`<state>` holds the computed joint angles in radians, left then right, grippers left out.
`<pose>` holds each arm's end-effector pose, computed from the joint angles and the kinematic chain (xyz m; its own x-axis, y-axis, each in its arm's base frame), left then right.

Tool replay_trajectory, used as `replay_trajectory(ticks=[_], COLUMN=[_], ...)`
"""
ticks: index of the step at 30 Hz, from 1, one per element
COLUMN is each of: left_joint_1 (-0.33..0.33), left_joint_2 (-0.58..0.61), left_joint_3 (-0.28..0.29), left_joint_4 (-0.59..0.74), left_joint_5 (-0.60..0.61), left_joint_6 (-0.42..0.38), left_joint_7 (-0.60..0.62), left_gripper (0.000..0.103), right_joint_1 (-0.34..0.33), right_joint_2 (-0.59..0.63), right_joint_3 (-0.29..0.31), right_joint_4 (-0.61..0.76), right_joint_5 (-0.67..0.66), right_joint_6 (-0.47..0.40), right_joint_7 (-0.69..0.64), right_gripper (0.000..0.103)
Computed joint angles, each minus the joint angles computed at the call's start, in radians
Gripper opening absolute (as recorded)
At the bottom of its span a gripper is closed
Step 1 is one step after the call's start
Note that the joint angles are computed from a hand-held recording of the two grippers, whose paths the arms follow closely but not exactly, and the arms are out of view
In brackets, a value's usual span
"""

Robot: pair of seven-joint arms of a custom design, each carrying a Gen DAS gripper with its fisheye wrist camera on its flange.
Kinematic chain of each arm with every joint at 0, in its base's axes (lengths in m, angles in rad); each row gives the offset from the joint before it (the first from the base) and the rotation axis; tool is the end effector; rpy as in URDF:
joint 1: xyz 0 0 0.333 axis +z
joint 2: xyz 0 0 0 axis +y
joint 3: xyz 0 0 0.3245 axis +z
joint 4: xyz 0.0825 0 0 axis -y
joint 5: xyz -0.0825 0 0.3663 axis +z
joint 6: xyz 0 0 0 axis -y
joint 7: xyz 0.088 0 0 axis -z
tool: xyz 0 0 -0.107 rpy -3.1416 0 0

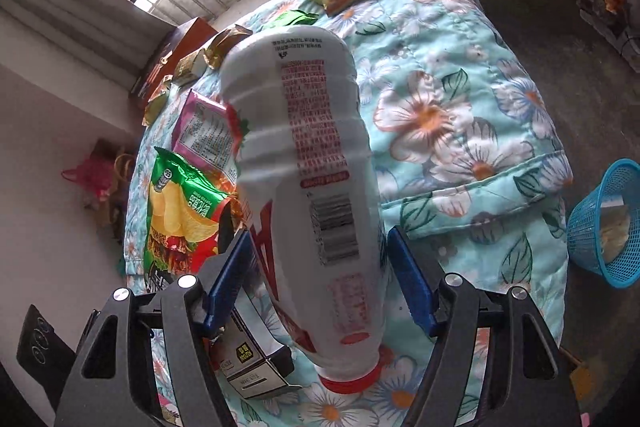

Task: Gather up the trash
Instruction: 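Grasp the white drink bottle with the right tool and lift, then grasp the grey cable box with the left tool and lift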

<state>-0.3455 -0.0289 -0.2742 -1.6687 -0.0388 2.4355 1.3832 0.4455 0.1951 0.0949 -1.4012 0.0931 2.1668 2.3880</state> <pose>0.4726 -0.3408 0.7041 -0.4591 -0.8732 0.1634 -0.6818 0.2285 -0.6950 0.5538 0.3280 0.6667 -0.2023 -0.8603 -0.4679 -0.8861 0.3642 -0.2865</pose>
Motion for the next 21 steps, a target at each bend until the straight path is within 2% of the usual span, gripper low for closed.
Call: replay_trajectory(ticks=[6, 9, 13, 19, 21], left_joint_1=[-0.049, -0.064, -0.046, -0.023, -0.009], left_joint_2=[0.142, 0.156, 0.162, 0.163, 0.139], left_joint_3=[-0.026, -0.012, 0.013, 0.052, 0.055], left_joint_4=[0.142, 0.147, 0.158, 0.177, 0.154], left_joint_5=[0.216, 0.324, 0.357, 0.504, 0.524], left_joint_6=[-0.099, -0.09, -0.11, -0.167, -0.152], left_joint_7=[-0.036, -0.093, -0.2, -0.407, -0.451], left_gripper=[0.083, 0.083, 0.083, 0.083, 0.083], right_joint_1=[-0.006, -0.009, -0.013, -0.017, -0.018], right_joint_2=[-0.043, -0.066, -0.078, -0.089, -0.084], right_joint_3=[0.005, 0.007, 0.011, 0.018, 0.021], right_joint_4=[-0.132, -0.175, -0.191, -0.225, -0.229], right_joint_5=[0.044, 0.043, 0.036, 0.061, 0.072], right_joint_6=[0.125, 0.166, 0.18, 0.214, 0.225], right_joint_7=[0.041, 0.051, 0.049, 0.028, 0.018], right_gripper=[0.069, 0.069, 0.069, 0.069, 0.069])
